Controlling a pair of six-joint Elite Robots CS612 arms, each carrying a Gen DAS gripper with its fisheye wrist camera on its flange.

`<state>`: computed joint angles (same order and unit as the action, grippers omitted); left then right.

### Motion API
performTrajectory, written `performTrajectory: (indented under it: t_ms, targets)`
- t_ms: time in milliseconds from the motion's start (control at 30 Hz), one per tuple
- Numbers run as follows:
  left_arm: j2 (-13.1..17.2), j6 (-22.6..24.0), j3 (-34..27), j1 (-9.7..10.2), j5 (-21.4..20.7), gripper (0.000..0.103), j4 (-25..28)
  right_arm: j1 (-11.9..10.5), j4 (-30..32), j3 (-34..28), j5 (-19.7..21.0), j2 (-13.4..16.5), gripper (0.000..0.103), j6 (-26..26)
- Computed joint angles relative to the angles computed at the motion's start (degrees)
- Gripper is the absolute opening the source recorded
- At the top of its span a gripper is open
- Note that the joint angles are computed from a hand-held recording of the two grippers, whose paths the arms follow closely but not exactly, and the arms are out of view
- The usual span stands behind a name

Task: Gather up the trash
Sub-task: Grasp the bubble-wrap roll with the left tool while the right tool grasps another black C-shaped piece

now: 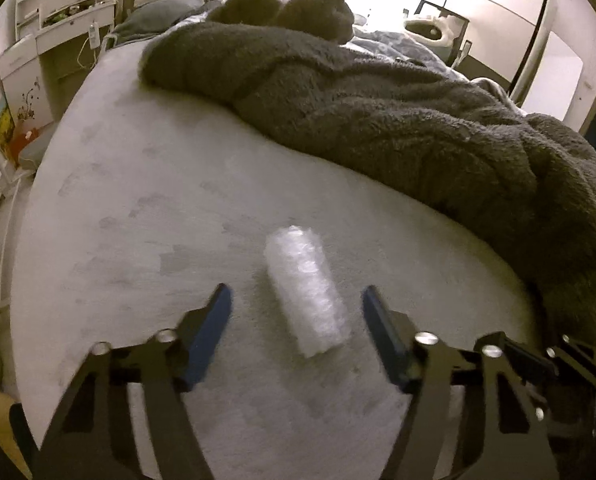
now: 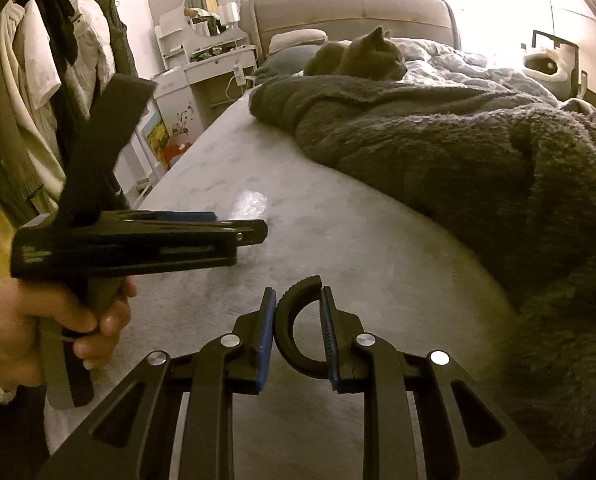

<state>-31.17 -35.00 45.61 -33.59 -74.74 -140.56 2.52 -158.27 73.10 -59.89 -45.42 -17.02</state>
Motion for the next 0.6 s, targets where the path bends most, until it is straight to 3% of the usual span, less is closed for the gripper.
performTrajectory:
  t_ms: [33, 100, 200, 400, 600]
  targets:
    - [0.45, 0.01, -0.91, -0.04, 0.08, 0.057, 0.86, -0.09, -0.05, -0.03, 0.18, -0.01, 0.022, 0.20]
    - [1.13, -0.49, -2.41, 0.01, -0.41, 0.041, 2.79, -0.25, -0.28, -0.02, 0.42, -0.09, 0.022, 0.50]
    - [1.20, -0.92, -2.85, -0.11, -0.13, 0.035, 4.10, -0.51, -0.96, 0.12, 0.93, -0.32, 0.022, 1.47]
    - [-0.69, -1.84, 0.22, -0.26, 0.31, 0.033, 3.33, -0.55, -1.95, 0.39, 1.57, -0.92, 0.022, 2.35]
    - [-4.99, -1.43, 7.42, -0.61, 0.39, 0.033, -0.86, 0.08, -1.47, 0.15, 1.01, -1.15, 0.022, 2.59]
